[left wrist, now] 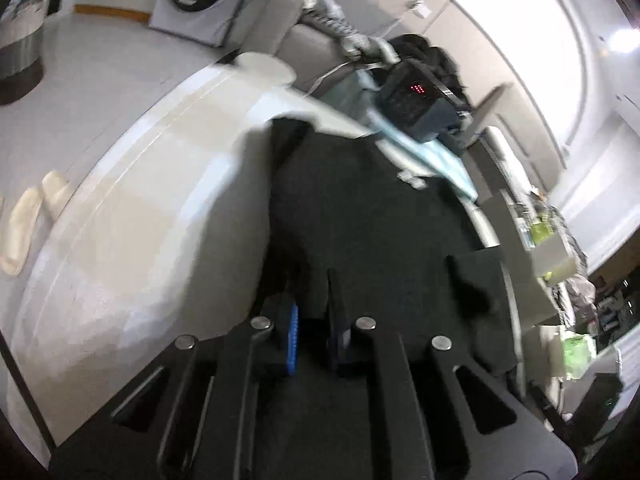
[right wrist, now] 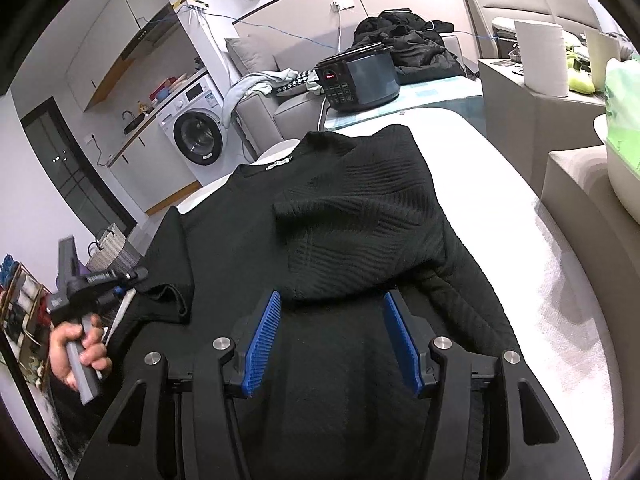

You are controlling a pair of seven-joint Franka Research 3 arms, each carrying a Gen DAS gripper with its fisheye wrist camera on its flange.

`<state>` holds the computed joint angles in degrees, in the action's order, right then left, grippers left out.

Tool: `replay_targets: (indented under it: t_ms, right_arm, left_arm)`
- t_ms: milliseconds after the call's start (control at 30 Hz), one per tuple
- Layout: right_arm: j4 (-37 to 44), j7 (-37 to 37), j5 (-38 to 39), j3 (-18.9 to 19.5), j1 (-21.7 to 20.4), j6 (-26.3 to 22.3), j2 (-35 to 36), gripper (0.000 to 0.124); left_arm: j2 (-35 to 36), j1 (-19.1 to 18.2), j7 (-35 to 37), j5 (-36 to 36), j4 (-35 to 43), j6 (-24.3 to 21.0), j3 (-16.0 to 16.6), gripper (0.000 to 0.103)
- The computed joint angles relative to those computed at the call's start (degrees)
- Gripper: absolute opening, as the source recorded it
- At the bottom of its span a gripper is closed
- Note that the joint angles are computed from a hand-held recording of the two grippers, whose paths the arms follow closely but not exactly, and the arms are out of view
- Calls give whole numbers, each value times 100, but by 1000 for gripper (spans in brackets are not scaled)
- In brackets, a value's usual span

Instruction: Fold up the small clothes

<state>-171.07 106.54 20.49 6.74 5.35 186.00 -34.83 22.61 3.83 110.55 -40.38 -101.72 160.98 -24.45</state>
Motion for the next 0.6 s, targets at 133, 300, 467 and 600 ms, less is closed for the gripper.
replay_targets:
  t_ms: [133, 300, 467, 600]
  right_arm:
    - [18, 68, -16, 145, -158, -146, -64, 55]
    - [-15, 270, -161, 487, -542, -484, -361, 55]
    - [-177, 488, -447, 621, -771, -800, -803, 55]
    - [-282, 557, -563, 466, -726, -743, -861, 55]
  left_arm:
    - [223, -280, 146, 196, 884, -224, -142, 7]
    - [1154, -1039, -58, 1196, 2507, -621, -123, 61]
    - [964, -915, -66, 1442, 2074, -384, -253, 80]
    - [65, -868, -572, 1873, 583, 214, 295, 80]
